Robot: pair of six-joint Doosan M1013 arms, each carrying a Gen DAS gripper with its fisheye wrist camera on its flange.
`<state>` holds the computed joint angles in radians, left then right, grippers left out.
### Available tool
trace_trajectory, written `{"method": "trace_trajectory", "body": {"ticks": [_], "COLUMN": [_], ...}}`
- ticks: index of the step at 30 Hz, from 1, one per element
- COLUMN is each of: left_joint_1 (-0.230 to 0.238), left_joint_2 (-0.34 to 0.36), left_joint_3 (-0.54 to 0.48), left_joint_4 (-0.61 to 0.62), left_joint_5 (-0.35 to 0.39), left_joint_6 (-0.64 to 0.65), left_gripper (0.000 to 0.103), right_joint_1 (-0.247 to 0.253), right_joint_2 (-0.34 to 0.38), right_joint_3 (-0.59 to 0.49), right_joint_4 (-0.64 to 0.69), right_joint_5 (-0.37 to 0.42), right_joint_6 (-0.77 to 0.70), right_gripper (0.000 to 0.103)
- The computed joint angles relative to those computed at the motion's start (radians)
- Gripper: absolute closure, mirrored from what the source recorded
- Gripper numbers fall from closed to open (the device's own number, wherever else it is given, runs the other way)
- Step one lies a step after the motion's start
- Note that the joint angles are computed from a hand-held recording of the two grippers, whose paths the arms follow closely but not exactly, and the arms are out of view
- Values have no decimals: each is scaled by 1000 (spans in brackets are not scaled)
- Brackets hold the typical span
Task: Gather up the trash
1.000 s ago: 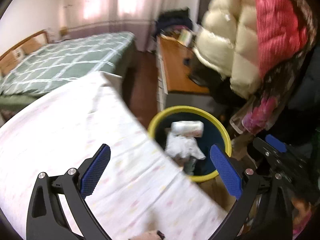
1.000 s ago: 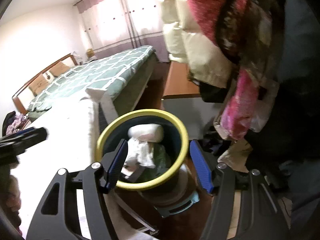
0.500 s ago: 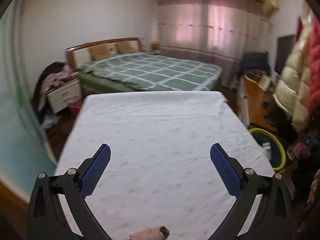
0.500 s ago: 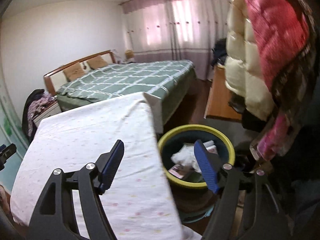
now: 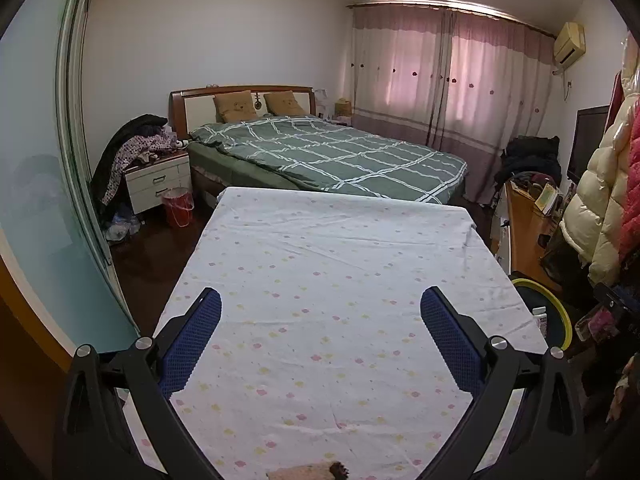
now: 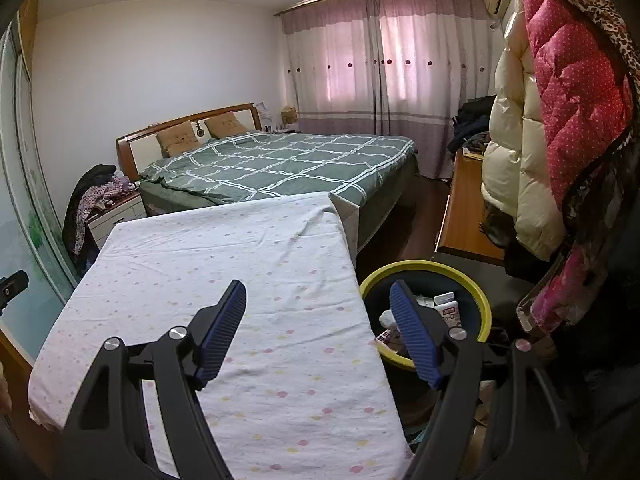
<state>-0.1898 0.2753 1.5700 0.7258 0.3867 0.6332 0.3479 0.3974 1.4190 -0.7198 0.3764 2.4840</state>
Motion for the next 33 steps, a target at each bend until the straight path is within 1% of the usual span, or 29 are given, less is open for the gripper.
{"method": "trace_trajectory", "body": {"ticks": [23,33], "left_joint_1": [-13,-12], "left_joint_2": [6,7], "left_joint_3": [-13,-10], "left_joint_4": [12,58], "left_joint_5": [20,23], "left_joint_6": [-2,-39], "left_gripper": [5,5], "right_joint_1": [2,3], "right_joint_2": [2,5], "right_joint_3": [0,-3], "right_joint_4": [5,7], "right_joint_5": [-6,-4], "right_joint_6": [-2,-3], "right_gripper": [32,32]}}
